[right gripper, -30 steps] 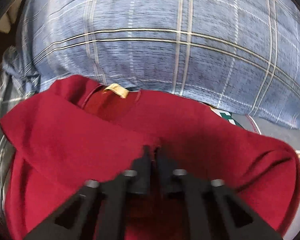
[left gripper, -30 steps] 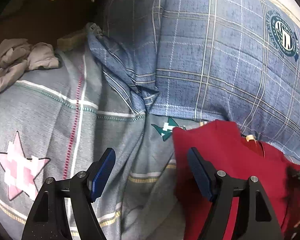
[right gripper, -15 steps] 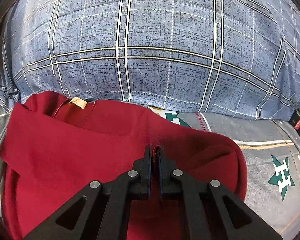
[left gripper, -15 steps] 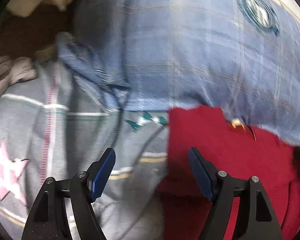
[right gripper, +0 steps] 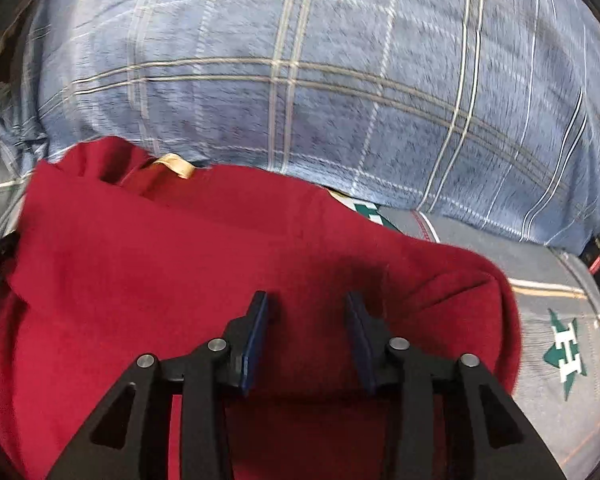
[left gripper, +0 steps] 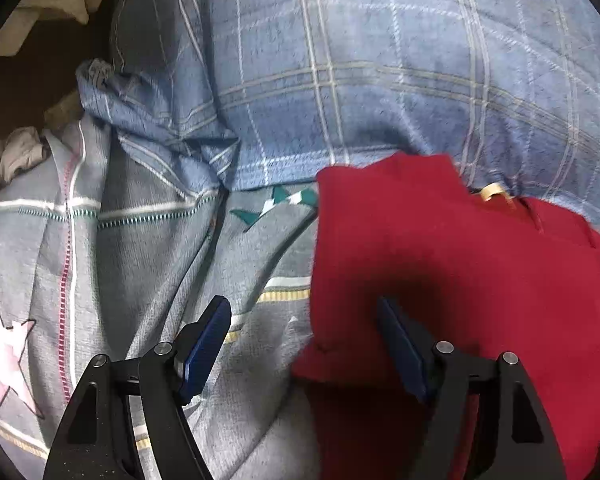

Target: Fold small clothes

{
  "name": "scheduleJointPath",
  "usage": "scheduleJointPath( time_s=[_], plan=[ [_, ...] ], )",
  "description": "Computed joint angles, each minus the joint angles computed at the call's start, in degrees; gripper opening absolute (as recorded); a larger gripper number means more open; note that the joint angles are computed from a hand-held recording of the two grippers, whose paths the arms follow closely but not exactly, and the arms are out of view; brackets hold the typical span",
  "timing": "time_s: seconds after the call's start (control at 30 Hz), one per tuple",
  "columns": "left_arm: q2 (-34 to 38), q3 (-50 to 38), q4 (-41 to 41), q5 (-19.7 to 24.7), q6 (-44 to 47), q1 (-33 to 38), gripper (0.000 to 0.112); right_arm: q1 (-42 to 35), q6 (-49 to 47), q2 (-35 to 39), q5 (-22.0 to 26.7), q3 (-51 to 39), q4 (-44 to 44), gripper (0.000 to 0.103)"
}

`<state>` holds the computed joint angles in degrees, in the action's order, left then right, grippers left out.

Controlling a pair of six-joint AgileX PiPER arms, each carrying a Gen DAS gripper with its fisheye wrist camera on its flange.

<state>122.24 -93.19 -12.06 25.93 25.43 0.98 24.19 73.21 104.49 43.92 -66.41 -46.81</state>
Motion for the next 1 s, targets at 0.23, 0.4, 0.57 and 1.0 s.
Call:
scheduleJointPath(
  time_s=[0.23, 0.4, 0.57, 1.0],
  plan=[
    [-10.09, 12.8, -21.7, -3.77, 23.43, 2.75, 0.075, 10.46, 8.88, -6.55, 12.2, 0.53, -6.11, 0.057],
    [-14.43, 17.93, -30.15, -2.69, 33.65, 4.43, 0.075, 17.71, 10.36, -7.01, 22.85, -0.92, -6.97, 0.064],
    [-14.86, 18.03, -29.01, -2.31, 32.31, 4.75, 0.075, 19.94, 12.28, -9.26, 24.03, 1.29, -5.69, 0.064],
    [-13.79, 17.21, -26.84, -3.49, 30.29, 3.8, 0.075, 20.46, 15.32, -9.78, 23.85, 3.46, -5.11, 0.064]
  ],
)
